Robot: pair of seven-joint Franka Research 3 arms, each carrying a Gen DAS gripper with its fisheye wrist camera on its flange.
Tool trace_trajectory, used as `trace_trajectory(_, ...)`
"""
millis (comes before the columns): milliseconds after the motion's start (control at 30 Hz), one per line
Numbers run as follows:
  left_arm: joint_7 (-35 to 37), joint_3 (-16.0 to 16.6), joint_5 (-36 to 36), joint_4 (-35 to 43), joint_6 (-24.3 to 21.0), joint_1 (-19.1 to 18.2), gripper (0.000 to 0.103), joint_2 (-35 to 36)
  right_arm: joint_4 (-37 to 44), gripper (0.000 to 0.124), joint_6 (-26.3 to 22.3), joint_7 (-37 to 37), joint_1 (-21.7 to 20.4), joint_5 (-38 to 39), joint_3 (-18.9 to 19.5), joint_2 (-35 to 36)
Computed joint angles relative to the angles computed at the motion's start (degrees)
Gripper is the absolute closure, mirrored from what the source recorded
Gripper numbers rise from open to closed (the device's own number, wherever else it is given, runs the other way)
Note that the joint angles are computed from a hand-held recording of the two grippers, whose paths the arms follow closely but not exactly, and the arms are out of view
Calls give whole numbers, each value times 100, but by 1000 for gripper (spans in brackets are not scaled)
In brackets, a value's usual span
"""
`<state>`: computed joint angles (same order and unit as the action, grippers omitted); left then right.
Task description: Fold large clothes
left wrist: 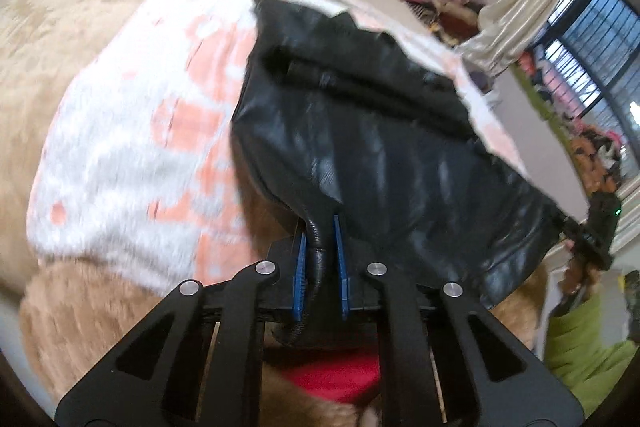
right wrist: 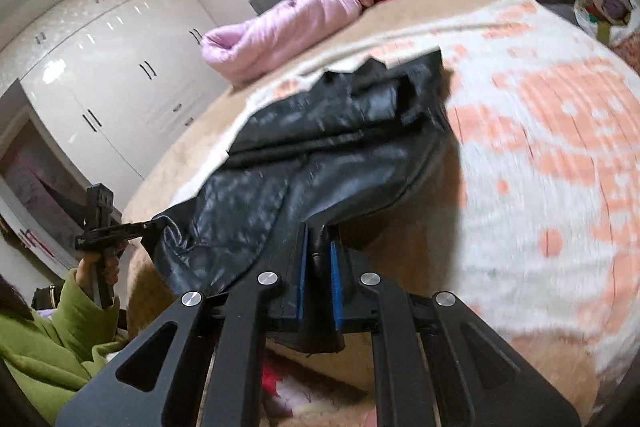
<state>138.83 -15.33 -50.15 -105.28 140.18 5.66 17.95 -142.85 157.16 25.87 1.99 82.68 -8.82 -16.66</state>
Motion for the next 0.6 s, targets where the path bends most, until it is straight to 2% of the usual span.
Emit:
trace_trajectory(133, 47, -74, -115, 359, 63, -26, 97, 105, 273, 115, -7, -388, -35, 457, -59, 136)
trace_trajectory(333, -133, -210, -306, 989, 137, -51, 97, 381, 797, 115, 60, -593, -195, 944, -36, 403)
trace_trajectory(600, -965, -392, 255, 2257, 399, -217, 97, 1114, 1827, 115, 146, -314, -435, 1235, 47, 1178)
